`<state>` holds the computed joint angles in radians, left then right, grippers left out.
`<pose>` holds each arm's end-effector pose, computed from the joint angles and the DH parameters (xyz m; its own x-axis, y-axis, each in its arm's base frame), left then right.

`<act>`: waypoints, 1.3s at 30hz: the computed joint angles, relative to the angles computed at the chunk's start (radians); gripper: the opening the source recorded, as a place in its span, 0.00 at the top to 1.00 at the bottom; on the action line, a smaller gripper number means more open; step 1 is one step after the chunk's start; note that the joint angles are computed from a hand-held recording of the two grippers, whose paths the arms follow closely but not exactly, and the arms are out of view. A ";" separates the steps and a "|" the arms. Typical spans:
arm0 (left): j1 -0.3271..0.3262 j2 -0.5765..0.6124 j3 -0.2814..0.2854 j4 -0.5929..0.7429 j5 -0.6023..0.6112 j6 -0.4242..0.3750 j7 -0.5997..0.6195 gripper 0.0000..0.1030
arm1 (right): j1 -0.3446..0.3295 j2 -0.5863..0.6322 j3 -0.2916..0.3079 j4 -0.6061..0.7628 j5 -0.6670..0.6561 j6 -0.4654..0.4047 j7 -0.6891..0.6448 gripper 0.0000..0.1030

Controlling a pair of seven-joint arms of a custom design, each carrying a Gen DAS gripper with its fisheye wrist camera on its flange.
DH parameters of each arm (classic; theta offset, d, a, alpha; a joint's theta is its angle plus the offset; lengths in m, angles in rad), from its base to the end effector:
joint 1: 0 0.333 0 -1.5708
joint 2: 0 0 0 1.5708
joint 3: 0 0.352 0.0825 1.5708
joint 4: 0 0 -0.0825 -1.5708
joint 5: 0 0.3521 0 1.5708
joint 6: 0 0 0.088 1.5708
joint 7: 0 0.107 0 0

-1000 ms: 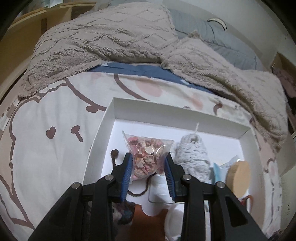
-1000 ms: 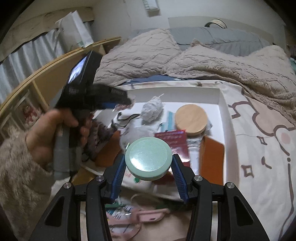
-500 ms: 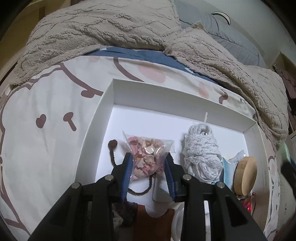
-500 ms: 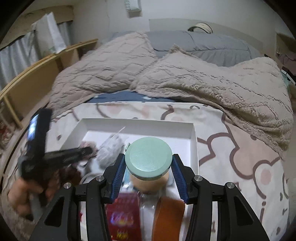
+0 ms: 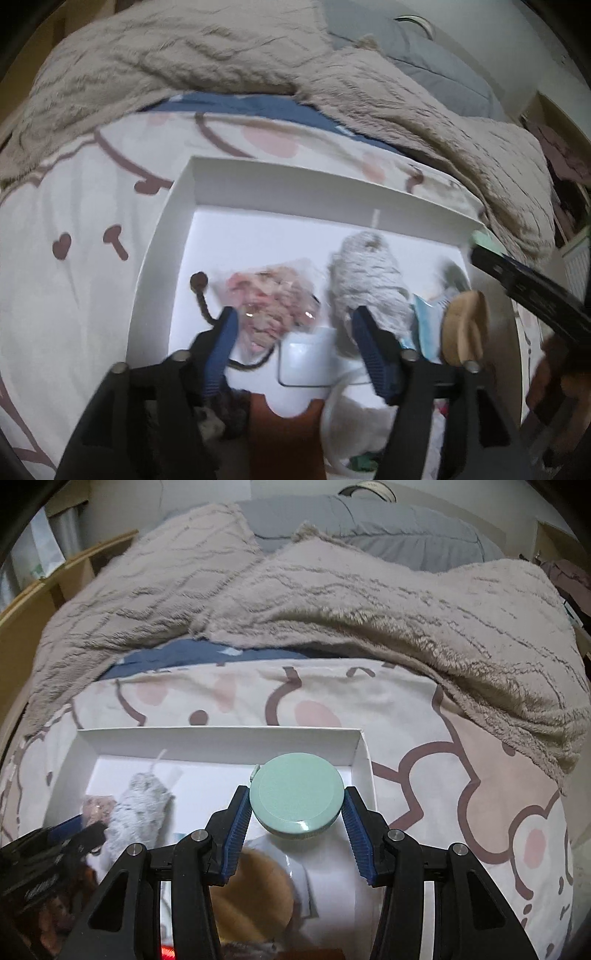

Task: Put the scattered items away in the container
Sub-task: 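Carry the bead bag over the box with the left tool while the right carries the compact there, then lower and open both grippers to drop the bead bag and compact into the box, then withdraw both open grippers back from the white box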

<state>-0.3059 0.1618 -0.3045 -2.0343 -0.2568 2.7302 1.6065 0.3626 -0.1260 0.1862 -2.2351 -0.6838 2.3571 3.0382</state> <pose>0.5028 -0.3284 0.4834 -0.4538 -0.8592 0.2362 -0.8202 0.2990 -0.4878 0.4256 0.2542 0.5024 -0.4520 -0.8912 -0.0382 -0.7248 0.3919 -0.5666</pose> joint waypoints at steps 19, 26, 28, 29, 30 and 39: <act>-0.010 -0.125 0.015 -0.110 0.039 0.104 -0.003 0.13 | 0.033 -0.003 0.019 0.026 -0.081 0.003 -0.011 0.12; -0.034 -0.208 0.023 -0.186 -0.018 0.156 0.053 0.00 | 0.065 -0.072 0.077 -0.018 -0.145 0.013 0.051 0.00; -0.037 -0.231 0.024 -0.208 0.028 0.173 0.023 0.00 | 0.069 -0.082 0.092 -0.023 -0.150 0.003 0.068 0.00; -0.035 -0.246 0.023 -0.223 0.062 0.184 0.000 0.00 | 0.073 -0.087 0.101 -0.023 -0.151 -0.012 0.077 0.00; -0.033 -0.262 0.023 -0.237 0.092 0.191 -0.019 0.00 | 0.076 -0.094 0.108 -0.026 -0.155 -0.019 0.086 0.00; -0.115 -0.397 0.091 -0.343 0.024 0.230 0.063 0.00 | 0.091 -0.192 0.173 -0.067 -0.181 -0.081 0.187 0.00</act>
<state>-0.4211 -0.2353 -0.2135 -2.3771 -0.2323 2.9600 1.6694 0.4540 -0.3185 0.3589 -2.3025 -0.8643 2.2765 3.2248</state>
